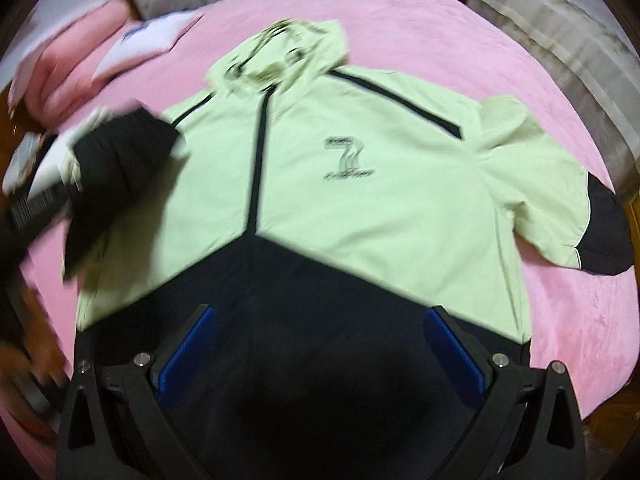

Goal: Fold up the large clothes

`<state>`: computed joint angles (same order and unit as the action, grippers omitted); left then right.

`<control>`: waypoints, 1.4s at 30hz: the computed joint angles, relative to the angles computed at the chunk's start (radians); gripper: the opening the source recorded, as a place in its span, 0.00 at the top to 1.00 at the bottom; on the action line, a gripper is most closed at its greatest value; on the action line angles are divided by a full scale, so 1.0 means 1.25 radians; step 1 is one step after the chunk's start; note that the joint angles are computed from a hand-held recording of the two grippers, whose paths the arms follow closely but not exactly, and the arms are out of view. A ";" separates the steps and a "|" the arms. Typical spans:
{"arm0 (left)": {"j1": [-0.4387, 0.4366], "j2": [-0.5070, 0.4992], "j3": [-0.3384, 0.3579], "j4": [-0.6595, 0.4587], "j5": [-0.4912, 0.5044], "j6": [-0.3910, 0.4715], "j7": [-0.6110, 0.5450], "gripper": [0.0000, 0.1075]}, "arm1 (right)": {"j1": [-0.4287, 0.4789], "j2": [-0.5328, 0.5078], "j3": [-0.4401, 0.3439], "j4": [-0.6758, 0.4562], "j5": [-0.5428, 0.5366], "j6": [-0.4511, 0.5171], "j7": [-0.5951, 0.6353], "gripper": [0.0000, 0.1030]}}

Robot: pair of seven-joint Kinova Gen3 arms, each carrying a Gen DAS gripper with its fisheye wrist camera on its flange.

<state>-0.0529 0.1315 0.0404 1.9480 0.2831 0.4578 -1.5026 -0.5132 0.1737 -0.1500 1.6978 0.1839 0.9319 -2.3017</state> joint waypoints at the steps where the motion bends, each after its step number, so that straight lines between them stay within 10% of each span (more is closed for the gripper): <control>1: 0.012 0.028 0.001 -0.019 -0.019 0.033 0.033 0.72 | 0.037 0.005 -0.006 0.003 -0.033 -0.022 0.025 0.00; 10: 0.047 -0.001 -0.050 0.017 -0.190 0.175 0.262 0.25 | 0.360 0.128 -0.224 -0.017 -0.325 -0.146 0.240 0.02; 18: 0.017 -0.024 -0.102 0.067 -0.386 0.312 0.469 0.25 | 0.252 0.281 -0.146 -0.130 -0.549 -0.107 0.411 0.29; 24: -0.060 -0.037 -0.112 0.109 -0.441 0.289 0.518 0.25 | 0.100 0.337 -0.037 -0.265 -0.466 0.003 0.357 0.79; 36: -0.120 -0.033 -0.115 0.119 -0.392 0.227 0.467 0.29 | 0.146 0.172 -0.049 -0.240 -0.330 -0.163 0.411 0.83; 42: -0.125 -0.001 -0.120 0.099 -0.398 0.249 0.448 0.36 | 0.095 0.139 0.039 -0.211 -0.170 -0.102 0.310 0.83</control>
